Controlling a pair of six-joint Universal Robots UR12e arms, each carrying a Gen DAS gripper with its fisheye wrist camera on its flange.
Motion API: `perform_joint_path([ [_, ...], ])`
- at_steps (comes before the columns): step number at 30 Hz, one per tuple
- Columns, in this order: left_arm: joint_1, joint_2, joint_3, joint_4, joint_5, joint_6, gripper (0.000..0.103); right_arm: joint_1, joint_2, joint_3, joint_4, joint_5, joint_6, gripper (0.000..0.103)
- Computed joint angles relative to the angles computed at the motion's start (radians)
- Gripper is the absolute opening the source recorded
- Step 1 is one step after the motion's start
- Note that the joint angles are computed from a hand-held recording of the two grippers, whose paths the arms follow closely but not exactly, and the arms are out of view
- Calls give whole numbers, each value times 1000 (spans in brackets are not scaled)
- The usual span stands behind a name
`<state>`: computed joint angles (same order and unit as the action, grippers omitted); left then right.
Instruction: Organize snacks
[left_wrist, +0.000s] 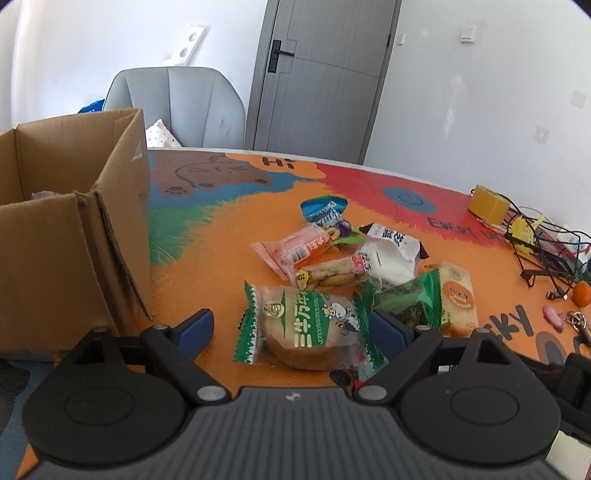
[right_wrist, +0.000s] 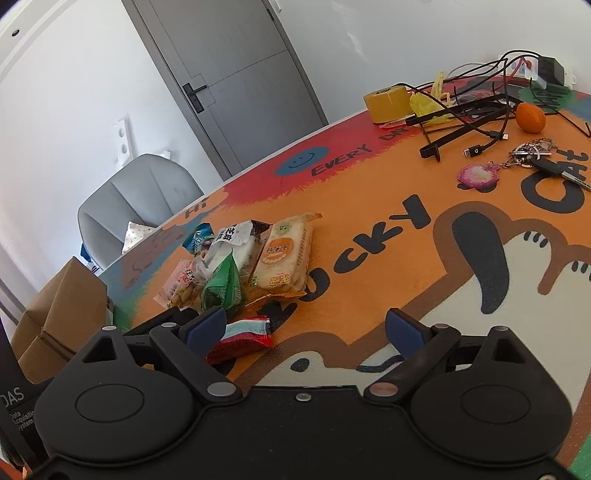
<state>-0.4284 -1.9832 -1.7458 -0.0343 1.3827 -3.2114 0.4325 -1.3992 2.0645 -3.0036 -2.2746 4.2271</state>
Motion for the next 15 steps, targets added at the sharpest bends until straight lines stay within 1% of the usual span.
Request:
perform_joint_path([
  [1, -3, -1, 3, -9, 11, 5, 83, -1, -1, 1, 3, 1, 3, 94],
  [2, -6, -1, 6, -15, 23, 15, 83, -1, -1, 1, 2, 1, 3, 94],
  [3, -7, -1, 6, -16, 26, 21, 77, -1, -1, 0, 4, 1, 4, 94],
  [4, -7, 0, 5, -14, 24, 29, 70, -1, -1, 0, 4, 3, 5, 94],
  [6, -5, 2, 1, -11, 13, 39, 63, 0, 1, -1, -4, 6, 2, 94],
  [7, -2, 3, -1, -8, 5, 42, 57, 0, 1, -2, -4, 8, 0, 94],
  [9, 1, 7, -4, -3, 5, 35, 49, 1, 4, -5, -4, 14, -7, 94],
  [15, 15, 20, -21, 7, 48, -22, 47, 6, 14, -21, -5, 26, -25, 94],
])
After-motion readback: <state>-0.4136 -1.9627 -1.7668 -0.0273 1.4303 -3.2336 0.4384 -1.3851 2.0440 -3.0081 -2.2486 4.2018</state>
